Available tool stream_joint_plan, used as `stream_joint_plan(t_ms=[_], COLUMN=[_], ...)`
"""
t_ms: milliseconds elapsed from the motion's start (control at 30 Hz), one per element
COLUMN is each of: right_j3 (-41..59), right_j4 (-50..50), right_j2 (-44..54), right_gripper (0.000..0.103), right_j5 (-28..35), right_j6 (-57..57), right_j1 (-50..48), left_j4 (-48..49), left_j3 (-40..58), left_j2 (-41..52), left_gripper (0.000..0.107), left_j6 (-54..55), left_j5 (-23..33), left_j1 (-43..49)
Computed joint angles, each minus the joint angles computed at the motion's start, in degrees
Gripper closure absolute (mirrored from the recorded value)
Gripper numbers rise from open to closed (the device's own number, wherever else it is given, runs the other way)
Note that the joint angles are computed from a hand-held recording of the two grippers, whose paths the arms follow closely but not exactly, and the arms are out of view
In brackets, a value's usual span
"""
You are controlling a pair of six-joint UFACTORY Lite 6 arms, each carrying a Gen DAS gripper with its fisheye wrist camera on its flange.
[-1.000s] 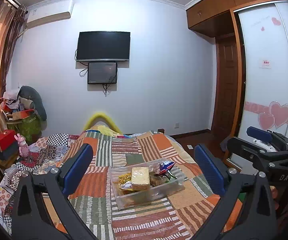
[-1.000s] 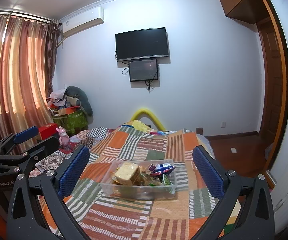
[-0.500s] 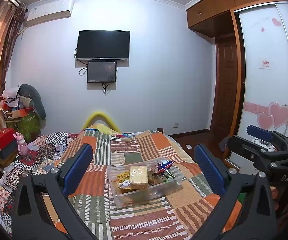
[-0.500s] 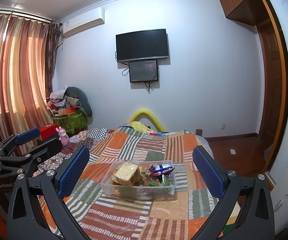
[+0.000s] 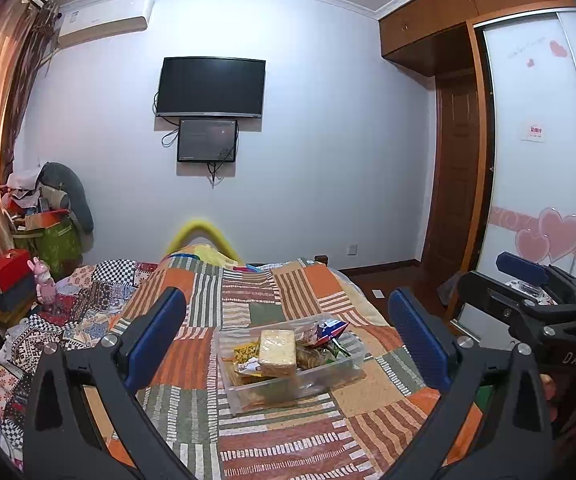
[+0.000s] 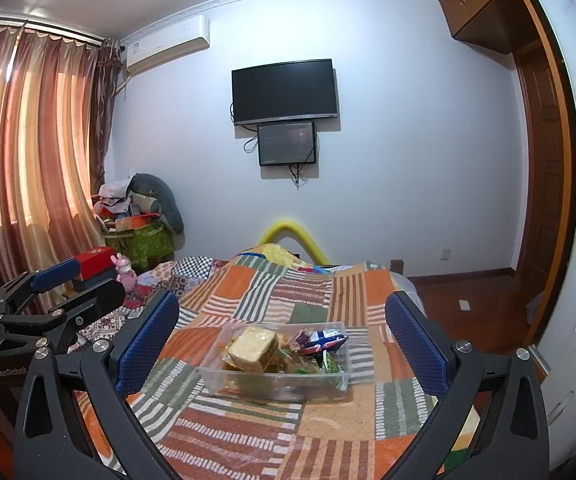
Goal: Organize snacks
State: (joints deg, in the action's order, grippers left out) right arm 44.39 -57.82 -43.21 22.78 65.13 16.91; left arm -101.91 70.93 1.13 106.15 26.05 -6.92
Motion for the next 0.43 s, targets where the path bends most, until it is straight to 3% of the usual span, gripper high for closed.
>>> stream_joint_plan(t_ms=[433], right_j3=[0.3], right_j4=[1.1], right_j2=[1.0], right_gripper=[0.0], right_j5=[-0.4], right_j6=[-1.4], right_j1=[-0.3], left_j4=[-0.4], left_j3=[-0.1], left_j2=[0.1], left_gripper=[0.004], left_j6=[0.1], left_j5=[-0.1], left_j1=[0.0])
